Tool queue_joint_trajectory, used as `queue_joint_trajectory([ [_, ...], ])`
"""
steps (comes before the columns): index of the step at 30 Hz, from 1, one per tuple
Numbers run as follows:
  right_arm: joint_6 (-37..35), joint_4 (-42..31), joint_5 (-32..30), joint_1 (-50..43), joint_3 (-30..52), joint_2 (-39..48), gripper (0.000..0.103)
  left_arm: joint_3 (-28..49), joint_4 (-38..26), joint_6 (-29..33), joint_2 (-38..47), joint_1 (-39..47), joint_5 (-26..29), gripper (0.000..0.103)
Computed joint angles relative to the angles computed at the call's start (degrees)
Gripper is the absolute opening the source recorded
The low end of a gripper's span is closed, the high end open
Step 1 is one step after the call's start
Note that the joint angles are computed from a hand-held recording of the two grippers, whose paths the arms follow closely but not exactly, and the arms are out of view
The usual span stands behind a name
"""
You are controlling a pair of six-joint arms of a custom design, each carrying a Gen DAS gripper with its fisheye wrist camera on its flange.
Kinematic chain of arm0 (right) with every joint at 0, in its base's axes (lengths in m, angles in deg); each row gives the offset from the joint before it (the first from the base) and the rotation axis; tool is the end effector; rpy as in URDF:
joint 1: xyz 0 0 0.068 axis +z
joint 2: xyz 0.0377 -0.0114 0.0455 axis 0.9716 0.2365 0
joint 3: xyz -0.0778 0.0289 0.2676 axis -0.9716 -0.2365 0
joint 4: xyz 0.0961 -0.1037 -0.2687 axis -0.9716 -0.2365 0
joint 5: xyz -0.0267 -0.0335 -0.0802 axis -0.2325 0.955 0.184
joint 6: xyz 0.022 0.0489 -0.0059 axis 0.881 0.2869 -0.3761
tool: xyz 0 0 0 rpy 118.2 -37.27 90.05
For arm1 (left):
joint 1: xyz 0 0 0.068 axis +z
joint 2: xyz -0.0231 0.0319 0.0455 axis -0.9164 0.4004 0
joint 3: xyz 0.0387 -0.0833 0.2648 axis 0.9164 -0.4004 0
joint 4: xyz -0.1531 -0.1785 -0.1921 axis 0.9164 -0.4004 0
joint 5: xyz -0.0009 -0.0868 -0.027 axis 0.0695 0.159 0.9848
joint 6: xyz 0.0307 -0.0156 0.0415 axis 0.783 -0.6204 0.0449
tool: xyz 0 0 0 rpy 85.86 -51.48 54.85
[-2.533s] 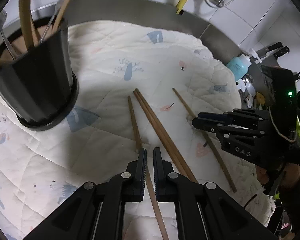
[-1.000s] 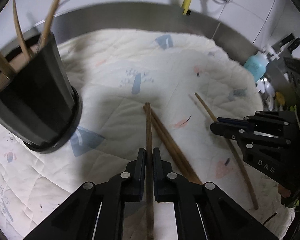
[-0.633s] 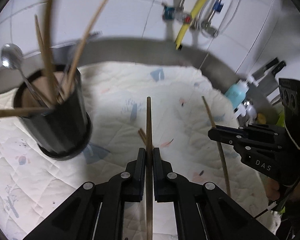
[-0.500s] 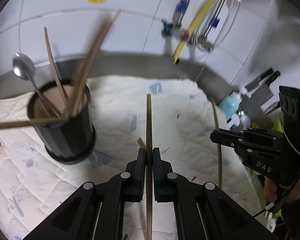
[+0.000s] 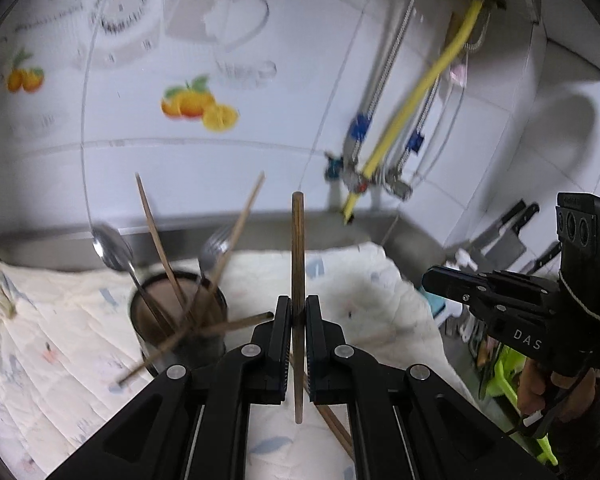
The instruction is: Organize utensils
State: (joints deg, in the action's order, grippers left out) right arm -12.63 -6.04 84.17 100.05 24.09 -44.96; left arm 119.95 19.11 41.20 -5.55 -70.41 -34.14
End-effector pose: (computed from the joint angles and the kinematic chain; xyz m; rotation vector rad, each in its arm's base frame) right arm 0.1677 0.0628 0.2233 0.0237 2.1957 0.0717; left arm 0.2893 -0.0436 0.2278 0.6515 2.1445 -0.7563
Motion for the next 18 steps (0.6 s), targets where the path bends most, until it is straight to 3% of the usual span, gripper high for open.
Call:
queue_joint_trajectory([
  [8,-2.0,1.1,3.3,3.4,8.2,6.8,0.008,7.0,-1.7,-1.3,1.8,4.5,4.0,0.006],
  [18,1.1,1.9,0.1,2.4,4.1,9.0,0.008,7.5,-1.4,-1.9,1.7,6.0,6.9,0.006],
])
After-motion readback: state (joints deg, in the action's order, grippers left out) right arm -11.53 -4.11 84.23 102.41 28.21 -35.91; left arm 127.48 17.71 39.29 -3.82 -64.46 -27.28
